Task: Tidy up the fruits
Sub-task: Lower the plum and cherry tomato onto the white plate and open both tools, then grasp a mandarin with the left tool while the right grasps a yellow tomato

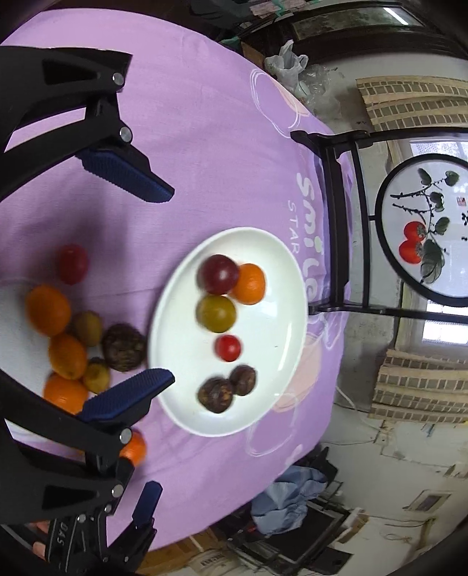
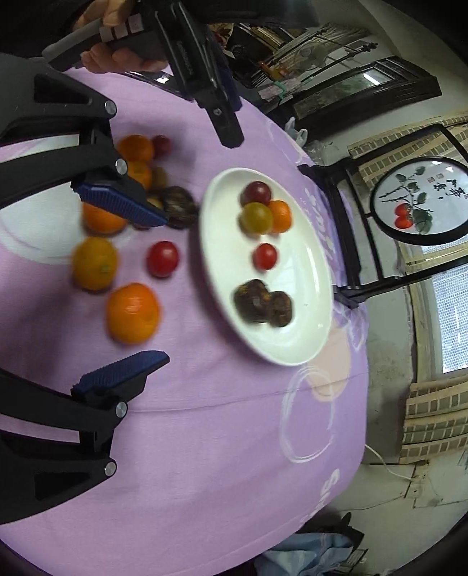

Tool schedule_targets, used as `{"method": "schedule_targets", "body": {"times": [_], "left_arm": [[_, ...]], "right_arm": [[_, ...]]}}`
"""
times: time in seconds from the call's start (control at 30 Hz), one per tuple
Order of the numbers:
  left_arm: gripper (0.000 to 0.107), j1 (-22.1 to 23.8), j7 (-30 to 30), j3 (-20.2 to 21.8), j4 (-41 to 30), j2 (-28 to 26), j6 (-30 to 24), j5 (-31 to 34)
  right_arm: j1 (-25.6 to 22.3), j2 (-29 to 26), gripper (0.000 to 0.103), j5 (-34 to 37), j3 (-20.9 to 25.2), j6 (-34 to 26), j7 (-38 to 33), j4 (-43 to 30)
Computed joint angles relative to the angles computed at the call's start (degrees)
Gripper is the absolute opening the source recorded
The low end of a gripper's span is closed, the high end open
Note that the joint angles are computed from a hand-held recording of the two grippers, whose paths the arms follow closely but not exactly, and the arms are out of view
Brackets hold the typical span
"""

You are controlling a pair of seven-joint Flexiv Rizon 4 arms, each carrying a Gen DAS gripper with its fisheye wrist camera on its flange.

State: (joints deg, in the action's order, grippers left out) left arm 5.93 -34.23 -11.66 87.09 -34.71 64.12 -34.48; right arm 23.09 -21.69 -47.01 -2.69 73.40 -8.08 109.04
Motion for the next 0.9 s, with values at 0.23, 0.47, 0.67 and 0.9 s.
{"method": "schedule_targets", "body": {"times": [0.23,0.47,0.67,0.9], "left_arm": [[0.091,2.5,7.0,-2.1,10.7,4.9,4.5,-4.5],[0.091,3.9,10.3,-2.6,16.3,6.0,10.1,-7.6],[0.092,5.8,15.5,-5.8,16.9,4.9,11.9,-12.2],[0.092,6.7,21.8,-6.9,17.4,6.0,9.4,-18.7]], "right_arm": [[1.3,4.4,0.075,-5.7,1.2,-2.2,7.5,6.7],[0.4,3.4,0.080,-1.9,5.6,-6.2,4.3,6.9],[2.4,1.3,0.078,-0.3,5.8,-11.3,0.0,4.0],[2.5,-1.6,0.057,2.5,5.2,-13.2,-4.1,-0.8]]}}
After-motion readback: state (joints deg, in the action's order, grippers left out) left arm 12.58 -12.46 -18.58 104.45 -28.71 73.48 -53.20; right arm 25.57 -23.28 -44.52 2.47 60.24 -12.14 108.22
